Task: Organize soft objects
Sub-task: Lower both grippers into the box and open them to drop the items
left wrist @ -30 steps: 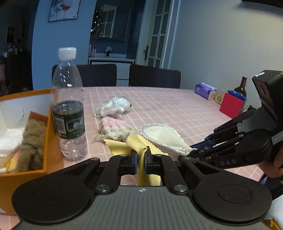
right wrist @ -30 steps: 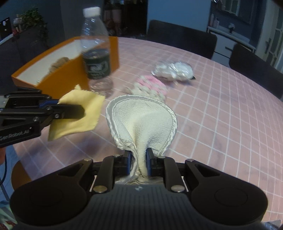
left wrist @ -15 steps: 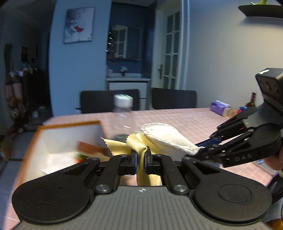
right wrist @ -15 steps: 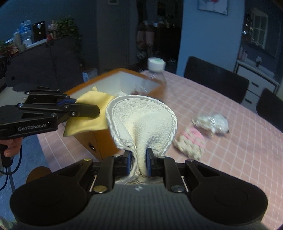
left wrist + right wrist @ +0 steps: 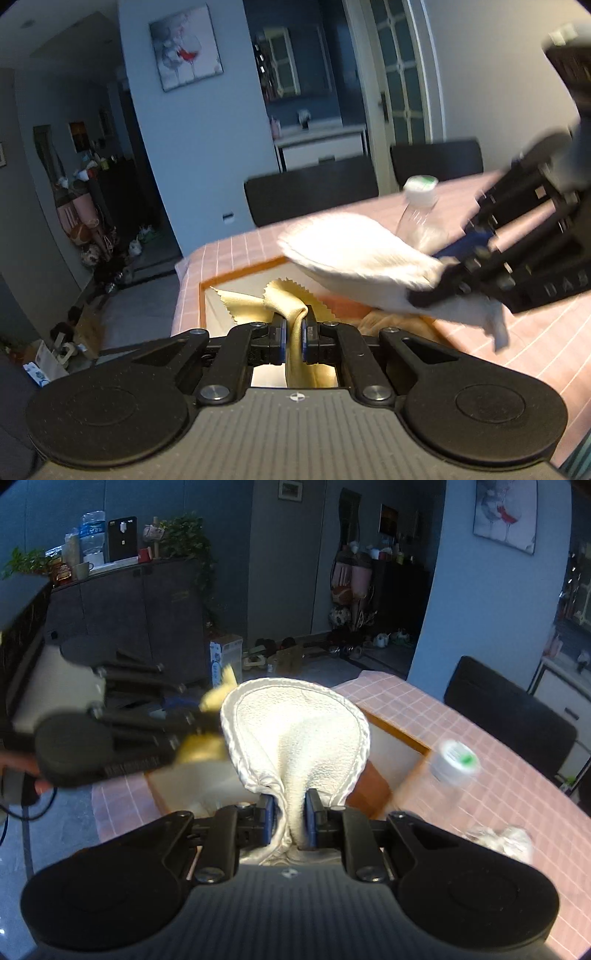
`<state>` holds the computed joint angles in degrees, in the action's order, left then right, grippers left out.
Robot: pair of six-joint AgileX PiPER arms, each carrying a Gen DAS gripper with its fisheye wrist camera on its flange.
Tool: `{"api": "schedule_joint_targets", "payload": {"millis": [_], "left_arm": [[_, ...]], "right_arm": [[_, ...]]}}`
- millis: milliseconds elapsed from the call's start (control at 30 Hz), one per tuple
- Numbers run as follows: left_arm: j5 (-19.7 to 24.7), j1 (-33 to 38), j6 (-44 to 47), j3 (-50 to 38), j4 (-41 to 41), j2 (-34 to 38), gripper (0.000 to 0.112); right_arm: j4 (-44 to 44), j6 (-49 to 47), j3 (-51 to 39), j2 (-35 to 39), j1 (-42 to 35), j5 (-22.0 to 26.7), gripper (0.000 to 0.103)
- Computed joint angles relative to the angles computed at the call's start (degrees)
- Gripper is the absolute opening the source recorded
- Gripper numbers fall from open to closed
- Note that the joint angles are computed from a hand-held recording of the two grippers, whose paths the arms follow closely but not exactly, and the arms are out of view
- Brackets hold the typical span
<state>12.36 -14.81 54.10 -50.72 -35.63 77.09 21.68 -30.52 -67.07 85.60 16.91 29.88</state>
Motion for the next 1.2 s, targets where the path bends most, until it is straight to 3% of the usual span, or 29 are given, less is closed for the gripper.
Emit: {"api": "schedule_joint_targets", "payload": {"millis": [133, 267, 433, 633, 767, 967, 1067, 1100, 1200], "left_arm": [[-1.4, 0.4, -1.2, -2.5, 5.3, 5.9, 0.007], [-0.2, 1.6, 3.7, -5.7, 4.7, 11.2, 0.008], [4.6, 3.5, 3.3, -9.9, 11.4, 16.0, 0.008], [9.1, 5.2, 8.0, -10.8, 11.3, 17.7, 0.008], [10.6, 5.1, 6.4, -11.4, 13.9, 18.8, 0.009], [10.1, 4.3, 1.9, -12.0, 18.9, 19.9, 0.021], [9.0, 3.6, -0.4, -12.3, 22.8, 20.4, 0.039], [8.5, 3.4, -0.9, -11.8, 23.4, 20.2, 0.049], [8.0, 3.1, -1.4, -11.4, 24.4, 19.7, 0.054]], "right_arm": [[-7.7, 11.1, -11.8, 11.6, 2.1, 1.5, 0.016], [-12.1, 18.8, -25.1, 23.0, 3.4, 7.6, 0.017], [-13.2, 20.6, -36.2, 32.2, 3.4, 14.3, 0.019], [-13.8, 22.2, -47.6, 41.0, 3.2, 22.1, 0.025], [-14.8, 24.5, -56.2, 47.4, 3.5, 27.2, 0.026], [-16.8, 25.2, -58.4, 50.4, 4.3, 29.0, 0.038], [-17.2, 25.2, -59.3, 51.0, 4.3, 29.1, 0.043], [-17.0, 24.6, -58.2, 50.2, 4.1, 28.9, 0.044], [-16.5, 23.8, -56.4, 48.7, 3.9, 28.4, 0.051]]}}
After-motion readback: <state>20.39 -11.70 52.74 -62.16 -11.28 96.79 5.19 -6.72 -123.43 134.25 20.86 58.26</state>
